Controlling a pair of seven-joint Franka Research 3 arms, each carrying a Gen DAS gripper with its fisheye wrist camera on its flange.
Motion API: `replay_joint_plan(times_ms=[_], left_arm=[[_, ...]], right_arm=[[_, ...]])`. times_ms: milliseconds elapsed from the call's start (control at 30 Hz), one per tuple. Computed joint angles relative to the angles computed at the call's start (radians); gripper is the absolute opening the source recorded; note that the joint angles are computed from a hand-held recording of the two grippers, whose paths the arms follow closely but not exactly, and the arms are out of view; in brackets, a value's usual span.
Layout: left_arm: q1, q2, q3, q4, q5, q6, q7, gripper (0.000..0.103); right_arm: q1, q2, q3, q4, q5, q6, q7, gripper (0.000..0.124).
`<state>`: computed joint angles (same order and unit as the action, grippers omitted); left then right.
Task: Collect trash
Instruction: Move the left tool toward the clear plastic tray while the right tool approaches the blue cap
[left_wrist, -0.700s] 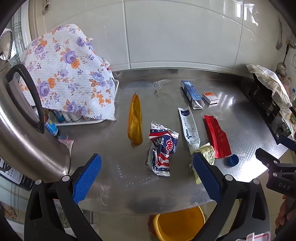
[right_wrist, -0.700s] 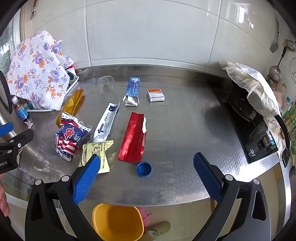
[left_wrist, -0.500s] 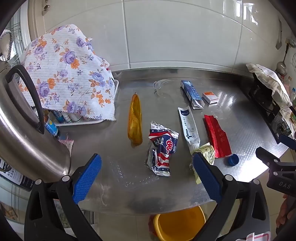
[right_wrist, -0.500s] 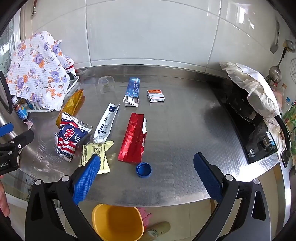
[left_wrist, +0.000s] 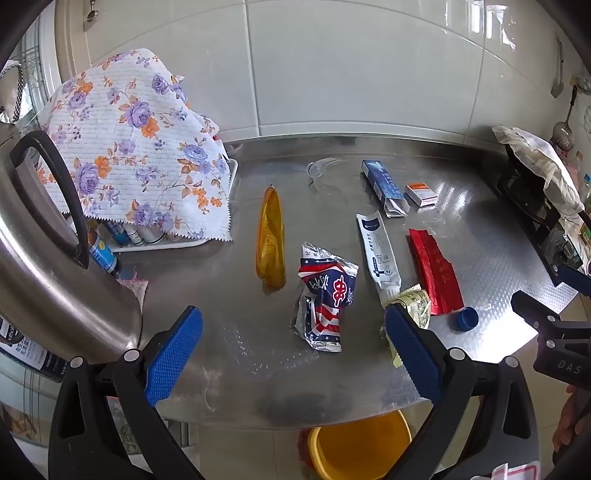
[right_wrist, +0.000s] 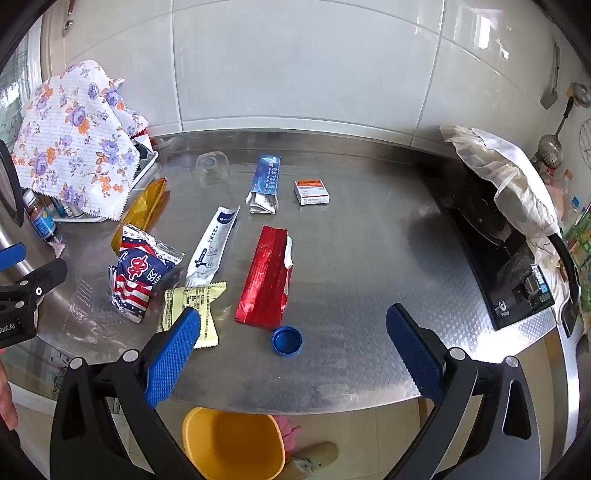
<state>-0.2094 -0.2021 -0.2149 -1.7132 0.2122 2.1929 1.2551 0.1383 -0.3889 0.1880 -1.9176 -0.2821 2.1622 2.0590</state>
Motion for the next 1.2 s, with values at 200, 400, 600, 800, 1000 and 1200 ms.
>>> replay_joint_plan(times_ms=[200,400,600,800,1000,1200], left_arm=[[0.000,-0.005,-0.001,-0.008,0.001,0.001,-0.003,0.098],[0.002,-0.003,0.004,-0.010,-0.008,0.001,0.002,0.098],[0.004,-0.001,0.005,-0.009,-0.012,-0.002,0.006,0.098],[0.010,-0.013,0.016,-0.036,-0.029,0.005,0.008,0.098],[0.023,-0.030,0.029,-0.086,-0.051,0.002,-0.002,0.098],[0.036,-0.041,0.038,-0.134,-0.065,-0.002,-0.020,0.098]], right_arm=[[0.001,0.003,-0.002,0.002,0.002,-0.001,0.000,0.100],[0.001,0.004,-0.003,0.001,0.001,0.001,0.000,0.100],[-0.001,0.003,-0.005,-0.004,0.001,0.007,0.001,0.100],[-0.006,-0.015,-0.029,-0.047,0.040,0.038,0.000,0.100],[-0.017,-0.028,-0.047,-0.100,0.092,0.063,-0.020,0.100],[-0.026,-0.028,-0.066,-0.135,0.135,0.085,-0.059,0.100]])
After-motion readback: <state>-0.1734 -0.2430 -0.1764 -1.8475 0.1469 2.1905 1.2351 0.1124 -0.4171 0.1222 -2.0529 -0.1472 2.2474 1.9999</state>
